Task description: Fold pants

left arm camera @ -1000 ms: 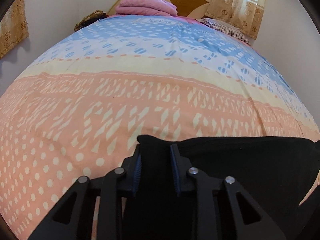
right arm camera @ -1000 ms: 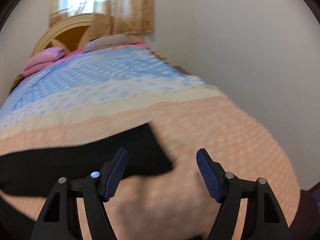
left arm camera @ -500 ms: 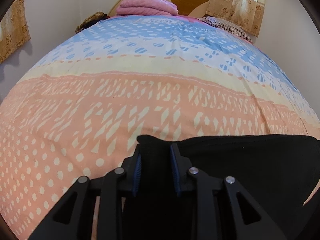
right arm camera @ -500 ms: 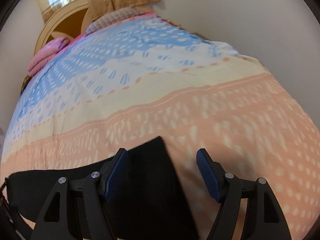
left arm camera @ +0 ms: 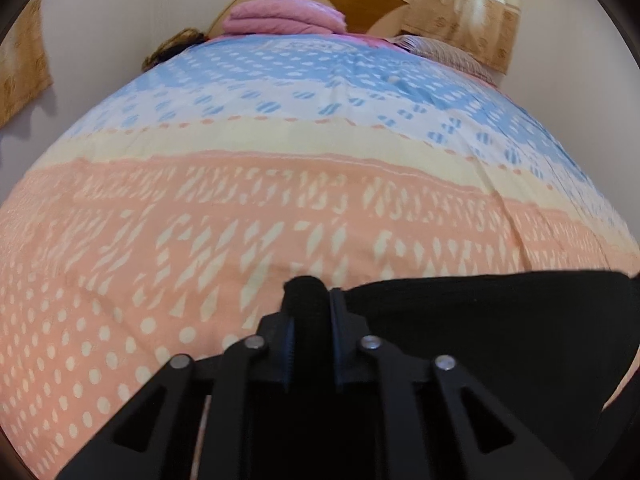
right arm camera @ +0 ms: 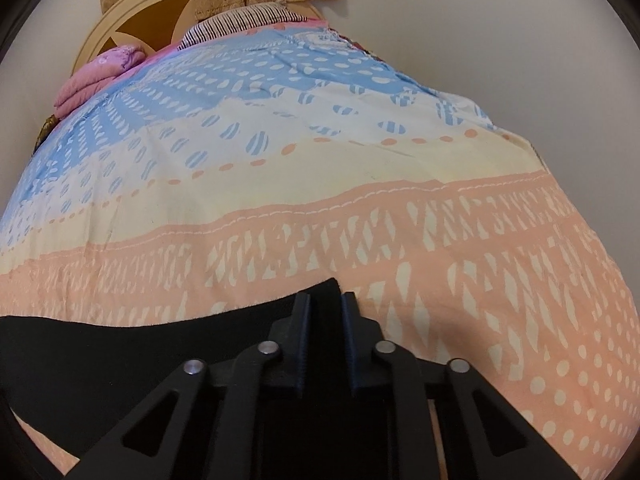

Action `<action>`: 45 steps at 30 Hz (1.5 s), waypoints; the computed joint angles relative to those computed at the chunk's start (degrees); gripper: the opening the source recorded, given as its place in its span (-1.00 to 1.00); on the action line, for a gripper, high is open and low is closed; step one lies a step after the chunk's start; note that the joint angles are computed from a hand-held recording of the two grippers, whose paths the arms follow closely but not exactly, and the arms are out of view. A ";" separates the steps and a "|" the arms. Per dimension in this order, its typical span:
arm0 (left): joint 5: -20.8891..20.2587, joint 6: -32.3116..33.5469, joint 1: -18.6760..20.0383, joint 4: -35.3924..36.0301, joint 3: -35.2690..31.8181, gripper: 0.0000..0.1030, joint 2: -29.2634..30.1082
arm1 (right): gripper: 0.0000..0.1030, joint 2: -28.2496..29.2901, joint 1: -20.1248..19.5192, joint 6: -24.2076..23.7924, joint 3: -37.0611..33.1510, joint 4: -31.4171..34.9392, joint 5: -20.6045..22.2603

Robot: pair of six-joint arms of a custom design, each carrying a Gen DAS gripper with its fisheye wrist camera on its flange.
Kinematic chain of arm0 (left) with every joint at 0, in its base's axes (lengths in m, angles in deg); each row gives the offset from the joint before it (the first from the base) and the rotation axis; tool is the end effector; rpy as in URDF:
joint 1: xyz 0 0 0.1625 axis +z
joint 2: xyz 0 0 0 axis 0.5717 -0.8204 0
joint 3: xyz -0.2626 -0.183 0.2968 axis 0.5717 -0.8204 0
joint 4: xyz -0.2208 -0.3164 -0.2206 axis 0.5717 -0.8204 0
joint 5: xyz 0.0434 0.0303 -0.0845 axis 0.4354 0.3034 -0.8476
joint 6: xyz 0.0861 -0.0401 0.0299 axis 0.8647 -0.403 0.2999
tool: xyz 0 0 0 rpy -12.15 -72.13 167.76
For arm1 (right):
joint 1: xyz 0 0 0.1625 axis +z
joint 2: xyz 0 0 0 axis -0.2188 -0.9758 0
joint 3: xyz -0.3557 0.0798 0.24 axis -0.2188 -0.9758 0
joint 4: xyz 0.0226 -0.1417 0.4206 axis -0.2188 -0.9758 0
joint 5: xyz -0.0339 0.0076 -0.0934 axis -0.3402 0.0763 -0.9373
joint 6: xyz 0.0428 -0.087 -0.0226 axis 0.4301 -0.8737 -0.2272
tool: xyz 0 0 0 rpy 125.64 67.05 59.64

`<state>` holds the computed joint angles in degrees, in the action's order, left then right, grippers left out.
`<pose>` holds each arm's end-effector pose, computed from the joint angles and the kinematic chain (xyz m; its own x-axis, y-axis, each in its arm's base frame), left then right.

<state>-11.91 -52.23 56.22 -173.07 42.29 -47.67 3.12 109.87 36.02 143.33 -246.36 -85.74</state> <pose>0.2114 -0.4885 0.4565 -0.6927 -0.4335 -0.5765 0.1662 0.6818 -0.7124 0.1718 -0.7646 0.0422 -0.7536 -0.0972 0.6501 -0.3780 0.8731 -0.3078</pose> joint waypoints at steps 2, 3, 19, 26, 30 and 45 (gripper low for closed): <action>0.84 1.60 -0.61 -0.48 0.17 -0.75 0.04 | -0.90 0.13 0.41 -1.31 0.35 -2.20 -0.66; 0.73 2.05 -0.75 -0.92 0.26 -0.75 -0.10 | -0.90 0.00 0.52 -1.48 0.70 -2.97 -0.51; -4.53 3.11 -2.55 -6.97 3.57 -0.76 -5.02 | -0.92 -8.46 3.29 -5.89 13.31 -20.06 6.29; -10.16 2.55 -2.56 -9.04 6.91 -0.76 -9.90 | -0.92 -13.83 3.43 -5.70 20.93 -26.57 10.27; -13.61 3.50 -2.76 -10.74 9.54 -0.76 -13.13 | -0.92 -16.68 3.14 -5.09 25.33 -30.44 13.39; -25.67 3.52 1.47 -11.86 21.50 -0.76 -26.01 | -0.92 -26.55 -1.26 -3.31 42.61 -39.82 22.31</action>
